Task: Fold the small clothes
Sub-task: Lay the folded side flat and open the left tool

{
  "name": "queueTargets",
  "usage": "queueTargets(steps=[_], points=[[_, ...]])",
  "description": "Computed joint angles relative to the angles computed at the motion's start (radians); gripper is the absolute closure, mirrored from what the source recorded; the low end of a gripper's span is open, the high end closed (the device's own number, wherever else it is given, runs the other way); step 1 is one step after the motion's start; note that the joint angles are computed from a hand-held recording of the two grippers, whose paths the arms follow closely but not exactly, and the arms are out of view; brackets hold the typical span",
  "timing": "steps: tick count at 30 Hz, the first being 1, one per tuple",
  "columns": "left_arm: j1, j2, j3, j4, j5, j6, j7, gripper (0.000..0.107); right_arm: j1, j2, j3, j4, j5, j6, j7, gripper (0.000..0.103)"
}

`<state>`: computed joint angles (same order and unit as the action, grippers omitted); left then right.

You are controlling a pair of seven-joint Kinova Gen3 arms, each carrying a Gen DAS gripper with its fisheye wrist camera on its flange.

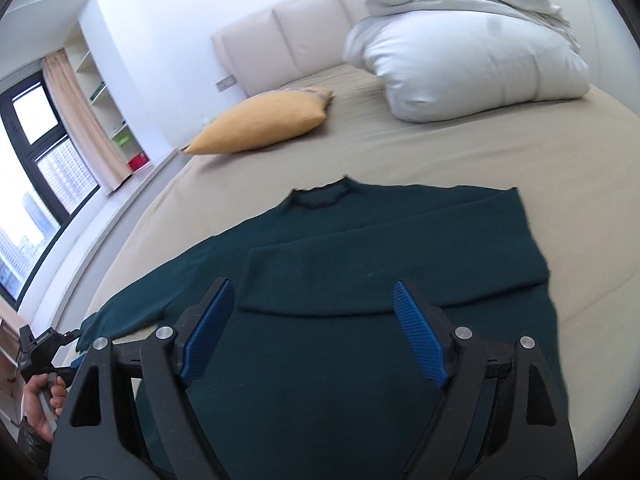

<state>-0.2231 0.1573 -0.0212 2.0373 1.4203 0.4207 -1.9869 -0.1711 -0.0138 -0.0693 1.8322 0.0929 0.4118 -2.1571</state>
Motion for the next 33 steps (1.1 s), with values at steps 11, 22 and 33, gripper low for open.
queueTargets(steps=[11,22,33], points=[[0.269,0.167,-0.407,-0.162,0.042,0.119,0.148,0.097,-0.021,-0.049,-0.021,0.023,-0.034,0.03,-0.08,0.022],[0.773,0.203,-0.534,-0.578,-0.406,0.134,0.199,0.1,0.002,-0.104,0.101,0.137,-0.372,-0.022,0.283,0.024],[0.906,0.517,-0.333,-0.978,-0.836,0.365,0.489,0.084,0.031,-0.128,0.24,0.223,-0.608,0.015,0.548,0.024]])
